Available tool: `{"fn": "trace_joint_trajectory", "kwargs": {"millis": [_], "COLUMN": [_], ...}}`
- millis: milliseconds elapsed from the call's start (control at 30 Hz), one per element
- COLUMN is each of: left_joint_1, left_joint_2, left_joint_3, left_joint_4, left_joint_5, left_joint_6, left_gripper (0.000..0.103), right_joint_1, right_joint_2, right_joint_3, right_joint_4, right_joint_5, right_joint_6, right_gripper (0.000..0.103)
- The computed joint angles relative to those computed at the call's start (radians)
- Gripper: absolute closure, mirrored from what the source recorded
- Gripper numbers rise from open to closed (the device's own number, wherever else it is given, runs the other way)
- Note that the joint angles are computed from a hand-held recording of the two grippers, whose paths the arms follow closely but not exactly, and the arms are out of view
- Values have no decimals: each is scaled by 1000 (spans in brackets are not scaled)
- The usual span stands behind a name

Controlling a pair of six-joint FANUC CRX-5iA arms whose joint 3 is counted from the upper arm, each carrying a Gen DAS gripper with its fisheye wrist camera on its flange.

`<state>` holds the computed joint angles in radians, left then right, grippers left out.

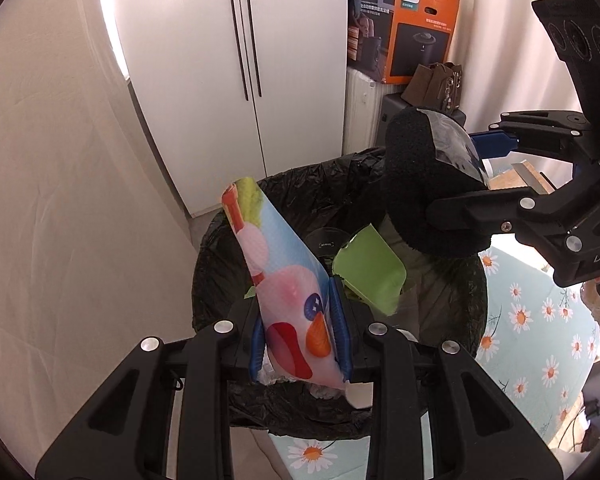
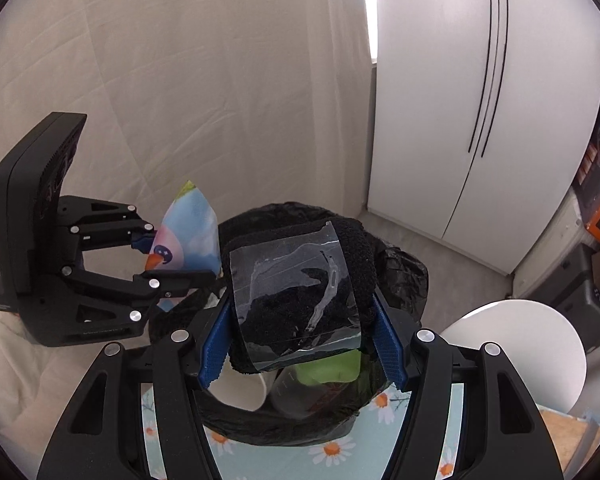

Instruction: Collect trash

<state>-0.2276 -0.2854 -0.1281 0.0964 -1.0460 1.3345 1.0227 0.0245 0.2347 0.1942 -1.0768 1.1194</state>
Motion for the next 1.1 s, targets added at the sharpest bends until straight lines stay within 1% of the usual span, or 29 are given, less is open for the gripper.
{"fn": "trace_joint_trajectory", "kwargs": {"millis": [67, 200, 300, 367, 500, 533, 567, 600, 667, 700, 733, 767, 800, 833, 867, 900, 933, 1033, 1100], "left_joint_1": [18, 31, 15, 16, 3, 5, 11, 11, 0, -2, -10, -28, -45, -57, -71, -82, -96, -148, -199], "left_joint_2": [29, 84, 111, 130, 142, 135, 130, 126, 104, 90, 78, 64, 50, 38, 25, 10, 0, -42, -66], "left_joint_3": [-5, -2, -2, -8, -13, -19, -24, -24, -29, -35, -31, -22, -14, -9, -4, -1, 5, 19, 37], "left_joint_4": [27, 49, 26, 45, 20, 25, 39, 40, 13, 12, -12, -63, -105, -136, -167, -196, -217, -289, -362], "left_joint_5": [2, 4, 6, 0, -1, 8, 16, 19, 49, 59, 60, 59, 56, 49, 41, 36, 25, 1, -28], "left_joint_6": [-54, -112, -112, -131, -105, -107, -115, -114, -86, -77, -47, 7, 54, 91, 133, 176, 217, 318, 399], "left_gripper": [74, 74, 74, 74, 73, 71, 65, 47, 28, 25, 25, 25, 25, 25, 22, 16, 14, 12, 9], "right_joint_1": [-16, -47, -65, -69, -80, -81, -81, -81, -73, -66, -61, -56, -52, -48, -48, -49, -51, -42, -28], "right_joint_2": [33, 77, 103, 116, 138, 142, 136, 131, 119, 112, 102, 85, 65, 46, 31, 15, -2, -54, -99], "right_joint_3": [21, 40, 52, 52, 52, 50, 37, 31, 17, 6, -6, -23, -44, -61, -73, -82, -95, -131, -172], "right_joint_4": [-17, -58, -92, -97, -118, -117, -118, -124, -104, -80, -62, -48, -32, -19, -12, -11, -5, 24, 59], "right_joint_5": [-13, -16, -8, -7, -12, -11, -1, 11, 18, 25, 36, 52, 71, 85, 95, 102, 112, 130, 148], "right_joint_6": [14, 28, 44, 47, 62, 63, 67, 78, 67, 53, 40, 26, 11, -2, -13, -20, -29, -51, -68], "right_gripper": [45, 45, 45, 45, 45, 44, 44, 41, 40, 38, 32, 28, 22, 18, 18, 18, 18, 17, 16]}}
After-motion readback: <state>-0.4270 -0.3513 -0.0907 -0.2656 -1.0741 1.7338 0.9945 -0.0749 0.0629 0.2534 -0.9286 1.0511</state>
